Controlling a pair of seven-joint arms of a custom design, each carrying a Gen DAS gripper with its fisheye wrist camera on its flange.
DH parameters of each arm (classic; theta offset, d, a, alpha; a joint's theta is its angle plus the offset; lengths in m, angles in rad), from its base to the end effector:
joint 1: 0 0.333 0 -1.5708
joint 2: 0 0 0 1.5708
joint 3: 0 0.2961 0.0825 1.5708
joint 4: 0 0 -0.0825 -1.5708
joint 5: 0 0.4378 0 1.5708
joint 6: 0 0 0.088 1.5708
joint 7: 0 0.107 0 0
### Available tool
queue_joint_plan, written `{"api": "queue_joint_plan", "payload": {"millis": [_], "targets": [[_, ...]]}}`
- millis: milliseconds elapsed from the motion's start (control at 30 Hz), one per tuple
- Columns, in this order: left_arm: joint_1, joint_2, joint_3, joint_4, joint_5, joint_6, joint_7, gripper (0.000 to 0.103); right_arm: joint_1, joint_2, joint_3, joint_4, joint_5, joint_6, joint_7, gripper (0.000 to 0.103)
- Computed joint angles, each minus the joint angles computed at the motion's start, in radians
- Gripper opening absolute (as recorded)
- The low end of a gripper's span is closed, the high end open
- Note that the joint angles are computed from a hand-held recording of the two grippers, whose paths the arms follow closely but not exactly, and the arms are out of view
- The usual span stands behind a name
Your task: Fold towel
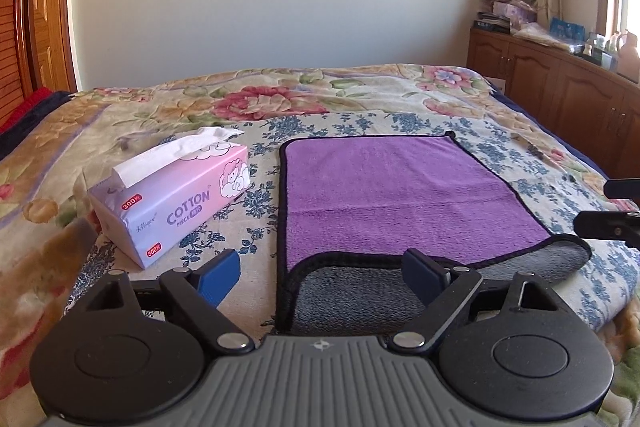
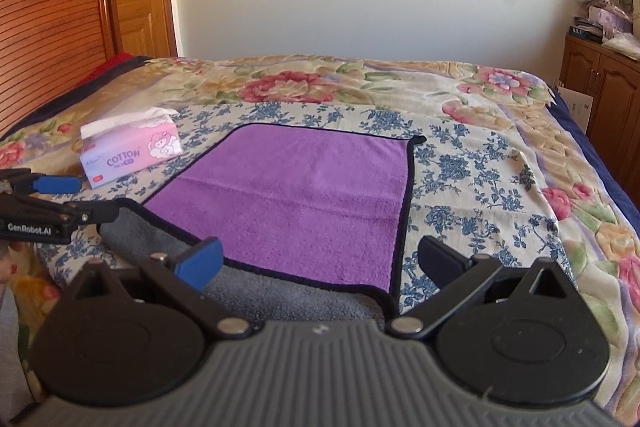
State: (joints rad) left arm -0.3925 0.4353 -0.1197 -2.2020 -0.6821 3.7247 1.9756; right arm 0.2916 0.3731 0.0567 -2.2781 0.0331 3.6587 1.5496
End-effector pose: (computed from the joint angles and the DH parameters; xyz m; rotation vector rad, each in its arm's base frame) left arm 0.5582 -0.2161 0.2347 -1.5542 1.7075 -0.9488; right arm 0.5667 0.2006 0.2488 -1.7963 1.3020 -0.6961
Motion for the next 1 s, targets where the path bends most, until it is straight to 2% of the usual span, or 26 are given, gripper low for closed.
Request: {"api": "queue_joint_plan", "payload": {"millis": [300,433,467,567,633,700,767,900,1000], "targets": [[-0.001,0.034,0.027,0.046,0.016,-0.052,-0.005,0.077,-0.014,0.027,0.000,0.040,-0.015,-0.061,0.012,0.103],[-0.015,0.040,0.047,0.062,-0.010,-0.094,0.014,0.071,-0.052,0.031,0.021,0.051,-0.057,-0.099,0.054,0.102],[-0.012,0.039,0.048,0.063,-0.007,-0.105,0.007,0.067,-0.059,0.032,0.024,0.054,-0.066,-0.108,0.063,0.102],[-0.007,0.034,0.053,0.059,0.011,-0.130,-0.023,0.058,-0.090,0.035,0.045,0.063,-0.106,-0.145,0.096,0.094],[0.002,0.029,0.051,0.051,0.041,-0.141,-0.050,0.054,-0.114,0.040,0.062,0.072,-0.136,-0.176,0.119,0.092],[0.007,0.025,0.050,0.044,0.072,-0.145,-0.076,0.047,-0.148,0.045,0.088,0.082,-0.170,-0.209,0.141,0.092],[0.014,0.020,0.049,0.036,0.102,-0.154,-0.100,0.041,-0.212,0.052,0.141,0.094,-0.217,-0.252,0.172,0.091],[-0.006,0.019,0.067,0.029,0.126,-0.150,-0.113,0.040,-0.331,0.062,0.250,0.101,-0.271,-0.305,0.205,0.089],[0.005,0.018,0.062,0.025,0.155,-0.154,-0.135,0.038,-0.403,0.072,0.316,0.101,-0.294,-0.314,0.211,0.085]]}}
